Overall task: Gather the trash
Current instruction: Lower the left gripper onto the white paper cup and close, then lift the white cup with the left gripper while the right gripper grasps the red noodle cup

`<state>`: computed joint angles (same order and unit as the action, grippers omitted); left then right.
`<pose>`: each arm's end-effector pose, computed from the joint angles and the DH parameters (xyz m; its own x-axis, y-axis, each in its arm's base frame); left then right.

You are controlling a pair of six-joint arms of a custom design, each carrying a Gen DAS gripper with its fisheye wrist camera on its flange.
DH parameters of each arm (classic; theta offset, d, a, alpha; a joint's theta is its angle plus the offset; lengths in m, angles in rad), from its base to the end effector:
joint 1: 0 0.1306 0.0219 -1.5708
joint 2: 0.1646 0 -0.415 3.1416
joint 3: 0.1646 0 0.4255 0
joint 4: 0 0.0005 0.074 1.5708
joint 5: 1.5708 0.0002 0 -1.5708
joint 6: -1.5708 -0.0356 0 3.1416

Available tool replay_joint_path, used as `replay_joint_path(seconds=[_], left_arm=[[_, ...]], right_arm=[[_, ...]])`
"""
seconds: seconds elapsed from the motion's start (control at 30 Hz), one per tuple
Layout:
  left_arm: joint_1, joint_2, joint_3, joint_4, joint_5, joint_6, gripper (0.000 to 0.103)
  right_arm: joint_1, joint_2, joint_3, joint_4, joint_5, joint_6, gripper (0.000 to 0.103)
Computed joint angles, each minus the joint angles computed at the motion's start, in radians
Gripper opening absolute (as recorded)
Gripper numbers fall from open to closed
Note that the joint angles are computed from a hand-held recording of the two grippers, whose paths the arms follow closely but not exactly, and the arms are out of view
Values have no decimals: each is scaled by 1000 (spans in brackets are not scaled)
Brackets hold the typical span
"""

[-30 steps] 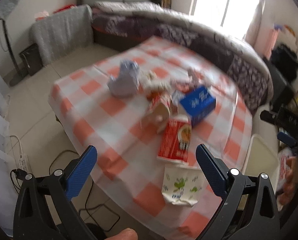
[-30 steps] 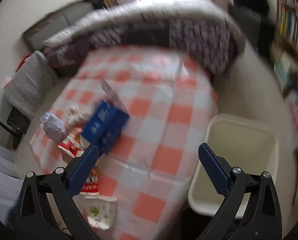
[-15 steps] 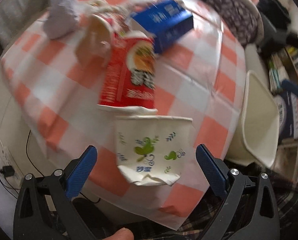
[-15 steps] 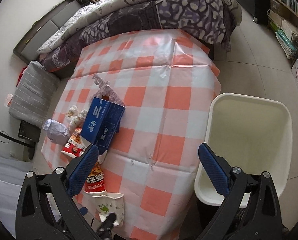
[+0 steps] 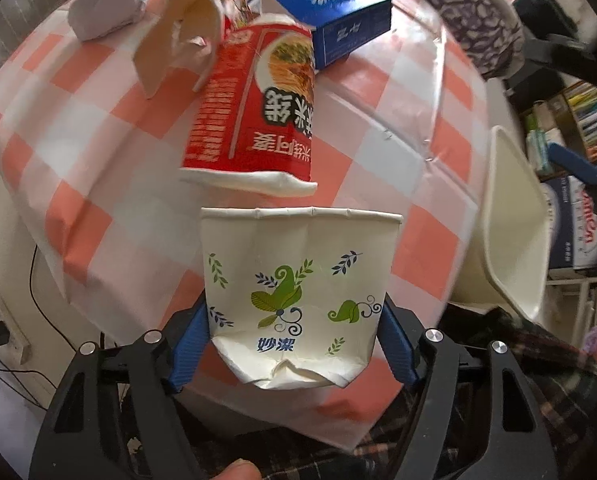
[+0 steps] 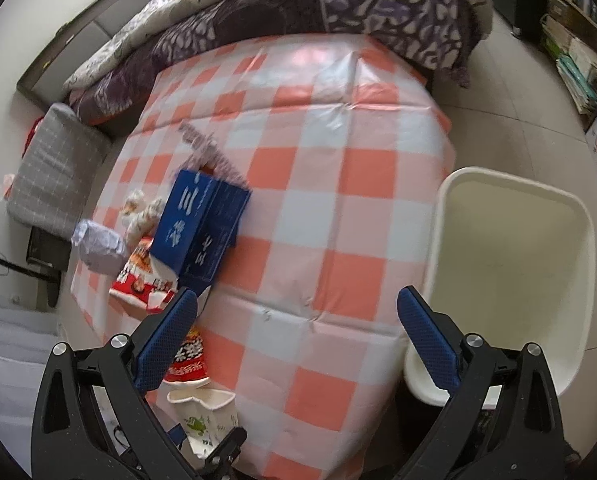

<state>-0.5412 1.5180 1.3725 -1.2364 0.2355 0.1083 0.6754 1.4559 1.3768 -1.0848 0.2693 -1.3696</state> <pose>0.4321 -0.2700 0.3746 -0.8951 0.4154 -0.1619 0.4444 0.8608 -0.2481 0.4038 0.3107 0.4119 -0.6532 0.6869 -0.3185 0.5983 0.7261 0.3389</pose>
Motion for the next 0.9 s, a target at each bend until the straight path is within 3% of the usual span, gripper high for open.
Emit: replay_joint_path(seconds=[0.23,0.43,0.63,0.77,0.87,0.9], left_arm=[[79,-115,-58,10,40,-18,72],[185,-148,-49,63,3,77,73],[247,-155,-43,130,-36,166,73],[277,-160,-45,136,-45,152,73],[275,-155,-46,146,-49,160,73],[278,-155,-45,149,-51,160,73]], right_arm=[[19,102,78,-4,-43,14,96],[46,196,165,12,-53,67,96],[59,301,253,17,-116,89,96],[60,345,283,35,-147,63,95],[69,369,312,36,-152,85,77],[70,376,321,39,-161,103,58]])
